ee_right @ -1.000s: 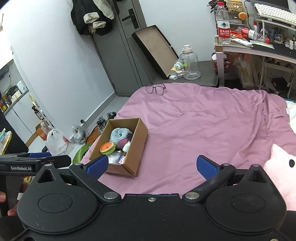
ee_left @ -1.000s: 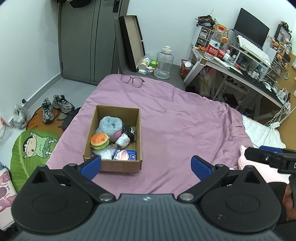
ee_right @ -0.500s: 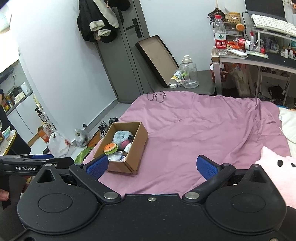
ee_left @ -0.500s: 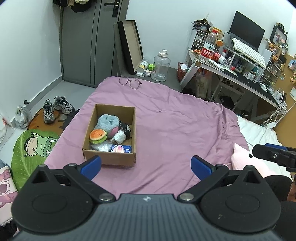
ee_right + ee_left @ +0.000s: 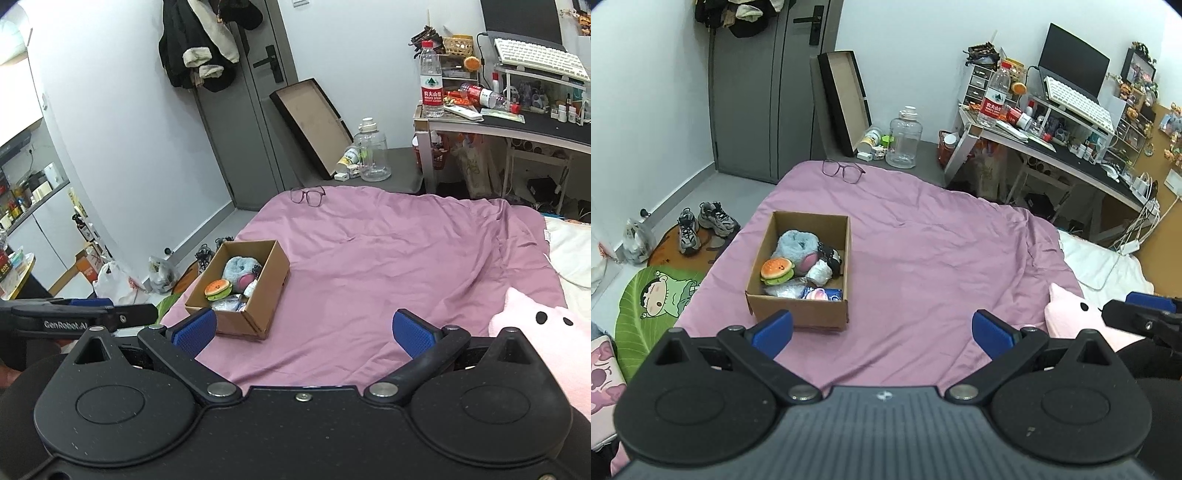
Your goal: Organize soft objects
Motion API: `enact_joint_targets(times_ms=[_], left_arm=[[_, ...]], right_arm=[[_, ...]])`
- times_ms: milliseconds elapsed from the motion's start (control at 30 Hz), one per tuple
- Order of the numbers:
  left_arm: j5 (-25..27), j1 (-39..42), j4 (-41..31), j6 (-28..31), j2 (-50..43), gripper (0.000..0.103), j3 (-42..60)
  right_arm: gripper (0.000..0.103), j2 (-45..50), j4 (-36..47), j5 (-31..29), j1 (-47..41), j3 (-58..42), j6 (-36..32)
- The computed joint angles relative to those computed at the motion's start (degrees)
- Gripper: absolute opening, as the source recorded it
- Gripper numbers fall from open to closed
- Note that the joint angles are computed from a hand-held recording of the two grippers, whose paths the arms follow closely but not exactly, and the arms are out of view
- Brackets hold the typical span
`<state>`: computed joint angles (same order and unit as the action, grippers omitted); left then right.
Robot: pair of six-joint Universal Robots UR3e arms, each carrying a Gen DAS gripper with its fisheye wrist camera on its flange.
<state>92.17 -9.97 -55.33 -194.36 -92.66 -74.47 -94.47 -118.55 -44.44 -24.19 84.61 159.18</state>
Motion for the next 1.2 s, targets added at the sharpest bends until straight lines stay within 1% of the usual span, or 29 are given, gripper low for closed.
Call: enact_joint_targets(times_ms=[67,200,367,500,700,767,1200], left_arm=[[0.44,-0.62,0.07,0.27,-0.21,0.102,-0.08],[2.45,-1.93,1.41,-0.98,-0.19,0.102,-0.87],[3.09,-2.22,1.73,-3.04,-0.29,0.102,-1.24],[4.38,-3.05,1.27,-3.47,-0.91,0.102,-0.49],[10.58,-6.76,-0.6,-2.2,-4.04,0.102,3.62],[11.78,-7.38,-0.81,-1.98,-4.67,0.102,4.26],[13.41,-8.42,-2.65,-1.91,-6.04,0.102,6.35]], right_arm=[[0.103,-0.92,-0.79,0.05,-0.47,1.05,-0.09],[0.103,-2.6,-3.22,-1.07,-0.64,3.69,-0.44],[0.103,-2.84,-2.46,-0.93,-1.19,4.48,-1.45],[0.103,-3.43,0.83,1.55,-2.52,4.23,-2.96],[0.103,-2.57,-0.42,-0.65,-1.49,4.08,-1.82],[0.103,-2.37,-0.98,-1.06,-1.19,4.19,-1.47],[0.103,-1.96,-0.14,-1.17,-1.22,3.92,-1.58]])
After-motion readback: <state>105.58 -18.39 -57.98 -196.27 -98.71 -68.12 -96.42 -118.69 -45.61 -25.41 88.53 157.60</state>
